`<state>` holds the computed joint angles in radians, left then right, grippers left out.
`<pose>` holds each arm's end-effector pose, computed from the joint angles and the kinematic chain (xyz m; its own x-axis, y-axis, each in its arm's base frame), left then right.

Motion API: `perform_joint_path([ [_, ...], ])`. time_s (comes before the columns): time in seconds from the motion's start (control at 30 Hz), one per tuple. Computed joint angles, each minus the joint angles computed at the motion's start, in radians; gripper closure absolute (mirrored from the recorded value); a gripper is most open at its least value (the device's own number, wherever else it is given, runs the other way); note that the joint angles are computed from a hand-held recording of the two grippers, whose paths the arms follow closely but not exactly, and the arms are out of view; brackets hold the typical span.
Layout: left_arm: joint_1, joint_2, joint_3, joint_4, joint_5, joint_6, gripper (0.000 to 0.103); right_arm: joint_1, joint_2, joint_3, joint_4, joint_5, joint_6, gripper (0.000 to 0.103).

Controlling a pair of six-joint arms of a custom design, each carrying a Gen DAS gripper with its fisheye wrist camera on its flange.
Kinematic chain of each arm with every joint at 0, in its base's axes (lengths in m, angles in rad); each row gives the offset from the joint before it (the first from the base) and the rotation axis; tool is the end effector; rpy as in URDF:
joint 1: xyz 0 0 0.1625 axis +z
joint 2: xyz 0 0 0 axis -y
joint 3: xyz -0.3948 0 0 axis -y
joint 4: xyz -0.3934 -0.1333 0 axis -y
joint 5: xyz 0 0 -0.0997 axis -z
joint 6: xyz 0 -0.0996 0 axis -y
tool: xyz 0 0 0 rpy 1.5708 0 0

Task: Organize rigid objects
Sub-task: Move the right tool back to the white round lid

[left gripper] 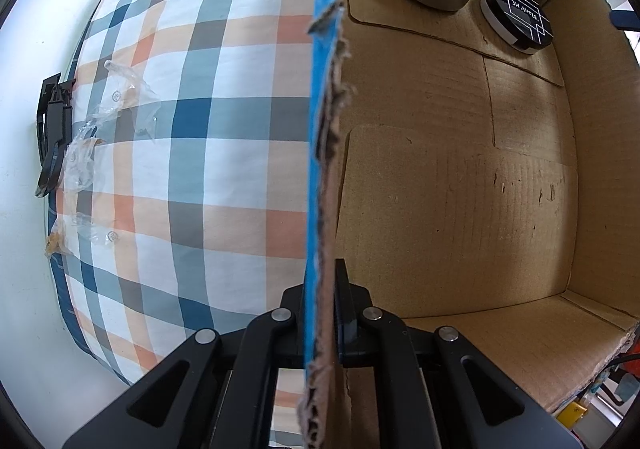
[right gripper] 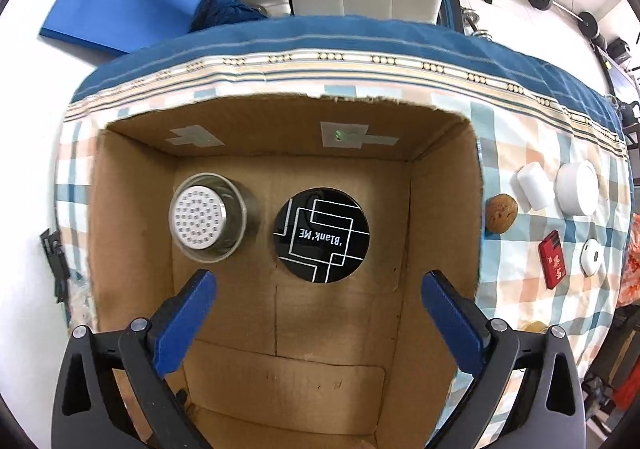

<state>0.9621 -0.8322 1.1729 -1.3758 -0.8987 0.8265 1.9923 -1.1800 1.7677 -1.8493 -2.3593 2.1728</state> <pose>-0.2300 -0.6716 0.2051 0.0499 0.9987 0.0127 0.6716 -0.0430 0.7396 0.2828 -0.4775 0.2122 -0.0070 0.9912 -0.1318 0.6781 -0.0922 -0.7292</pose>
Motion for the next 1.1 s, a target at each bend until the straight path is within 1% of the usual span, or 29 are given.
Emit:
perform_joint_path([
  [0.07,0.0,0.0,-0.001,0.0,0.0,0.0,0.099,0.022,0.002,-0.017,0.044,-0.021,0.031,0.0],
  [0.13,-0.001,0.0,-0.002,0.001,0.0,0.0,0.099,0.054,-0.002,-0.026,0.101,-0.039,0.086,0.0],
  [0.23,-0.001,0.002,-0.005,0.005,-0.002,-0.003,0.099,0.114,-0.014,-0.021,0.169,-0.065,0.198,0.0],
  [0.33,0.001,0.007,-0.014,0.012,-0.002,-0.015,0.099,0.18,-0.049,0.017,0.245,-0.067,0.358,0.0],
  [0.43,0.003,0.021,-0.037,0.027,-0.005,-0.025,0.099,0.221,-0.09,0.059,0.315,-0.026,0.481,0.0],
  [0.47,0.004,0.022,-0.039,0.029,-0.005,-0.025,0.099,0.243,-0.11,0.084,0.339,-0.001,0.545,0.0],
  [0.53,0.006,0.027,-0.047,0.032,-0.004,-0.025,0.099,0.27,-0.138,0.119,0.373,0.042,0.634,0.0],
  [0.57,0.006,0.028,-0.048,0.033,-0.004,-0.025,0.099,0.29,-0.159,0.146,0.382,0.068,0.689,0.0],
  [0.63,0.006,0.028,-0.049,0.033,-0.004,-0.025,0.099,0.319,-0.184,0.19,0.375,0.102,0.764,0.0],
  [0.67,0.007,0.03,-0.051,0.033,-0.003,-0.026,0.099,0.337,-0.194,0.22,0.356,0.124,0.802,0.0],
  [0.77,0.008,0.037,-0.061,0.037,-0.001,-0.029,0.098,0.363,-0.199,0.295,0.259,0.182,0.84,0.0],
  [0.8,0.009,0.038,-0.061,0.037,0.0,-0.029,0.098,0.365,-0.199,0.321,0.214,0.194,0.834,0.0],
  [0.83,0.009,0.037,-0.06,0.036,0.0,-0.029,0.098,0.369,-0.194,0.357,0.144,0.206,0.828,0.0],
  [0.97,0.006,0.032,-0.051,0.032,0.002,-0.03,0.098,0.356,-0.133,0.447,-0.102,0.236,0.792,0.0],
  [1.1,0.004,0.03,-0.046,0.03,0.004,-0.028,0.098,0.351,-0.071,0.503,-0.287,0.245,0.776,0.0],
])
